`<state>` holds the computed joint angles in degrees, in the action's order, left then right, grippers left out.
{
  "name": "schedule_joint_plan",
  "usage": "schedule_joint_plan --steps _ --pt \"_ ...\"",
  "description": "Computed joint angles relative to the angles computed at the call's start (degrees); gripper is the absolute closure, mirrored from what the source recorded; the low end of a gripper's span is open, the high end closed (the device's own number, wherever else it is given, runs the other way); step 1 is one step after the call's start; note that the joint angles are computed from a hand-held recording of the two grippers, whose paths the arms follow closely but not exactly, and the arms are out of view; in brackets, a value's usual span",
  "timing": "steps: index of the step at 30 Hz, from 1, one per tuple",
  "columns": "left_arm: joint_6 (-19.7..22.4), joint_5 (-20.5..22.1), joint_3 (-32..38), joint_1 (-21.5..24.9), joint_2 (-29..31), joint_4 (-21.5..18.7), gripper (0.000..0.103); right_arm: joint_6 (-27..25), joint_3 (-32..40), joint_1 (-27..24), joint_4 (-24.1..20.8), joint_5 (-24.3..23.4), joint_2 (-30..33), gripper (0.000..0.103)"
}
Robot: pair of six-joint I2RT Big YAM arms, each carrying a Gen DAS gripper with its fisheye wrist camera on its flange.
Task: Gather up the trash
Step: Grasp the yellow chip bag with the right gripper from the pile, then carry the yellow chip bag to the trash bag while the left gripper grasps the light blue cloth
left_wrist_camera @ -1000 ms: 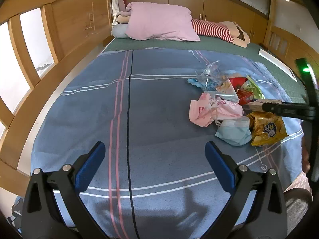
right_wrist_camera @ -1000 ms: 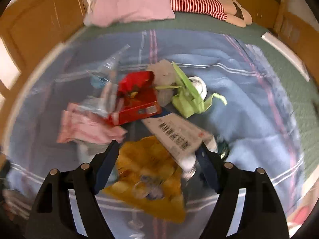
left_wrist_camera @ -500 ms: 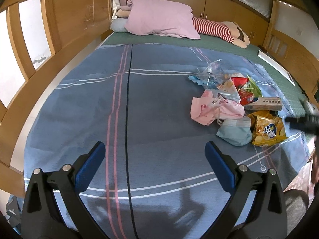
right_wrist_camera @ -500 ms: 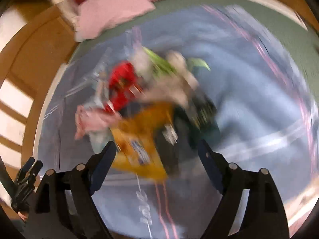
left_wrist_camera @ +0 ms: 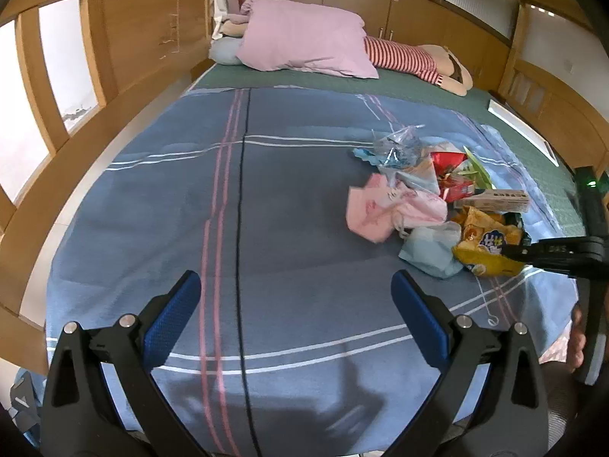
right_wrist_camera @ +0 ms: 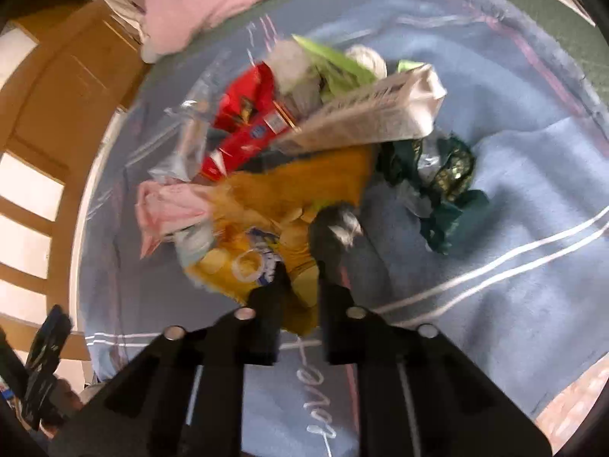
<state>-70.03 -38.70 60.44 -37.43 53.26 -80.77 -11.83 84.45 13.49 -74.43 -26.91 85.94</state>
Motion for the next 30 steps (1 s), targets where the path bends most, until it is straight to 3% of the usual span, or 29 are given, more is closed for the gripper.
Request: schedule_joint_plan --steps 6,11,15,21,22,23,24,26,30 --pt "5.58 1.48 0.17 -1.37 3.45 6.35 0.003 -2.98 -3.76 -3.15 -0.53 -2.57 -5.51 0.102" --pt "15.49 6.11 0.38 -0.28 7.98 17.68 0.003 -3.65 -5.00 -7.26 -1.89 -7.42 -7.56 0.102" --pt "19.38 9.97 2.06 2.49 13.72 24.44 0.003 -4.21 -5.44 -10.92 -3.07 -11.37 -8.48 0.102" --pt "17.73 11.30 7.59 5.35 24.19 25.01 0.006 -4.99 -4.69 -14.92 -4.58 -15.63 -8.04 0.102" --pt "17.04 12.00 8.17 5.82 25.46 25.26 0.024 -5.71 -4.50 -15.71 -5.20 -15.95 -7.96 0.102" --pt "17.08 13.05 8.00 6.28 25.83 25.78 0.050 -6.04 -4.38 -16.09 -5.54 -16.15 -7.78 0.102" --pt "17.00 13.84 8.28 6.72 26.41 25.61 0.055 -6.23 -4.26 -16.54 -5.78 -16.43 -7.53 0.102" --pt "16.18 11.92 8.91 6.55 26.90 24.42 0.085 -6.55 -4.23 -17.28 -6.22 -16.86 -7.38 0.102" --pt "13.84 10.86 8.53 5.89 24.96 23.02 0.091 -7.00 -4.23 -18.87 -6.80 -18.51 -7.45 0.102"
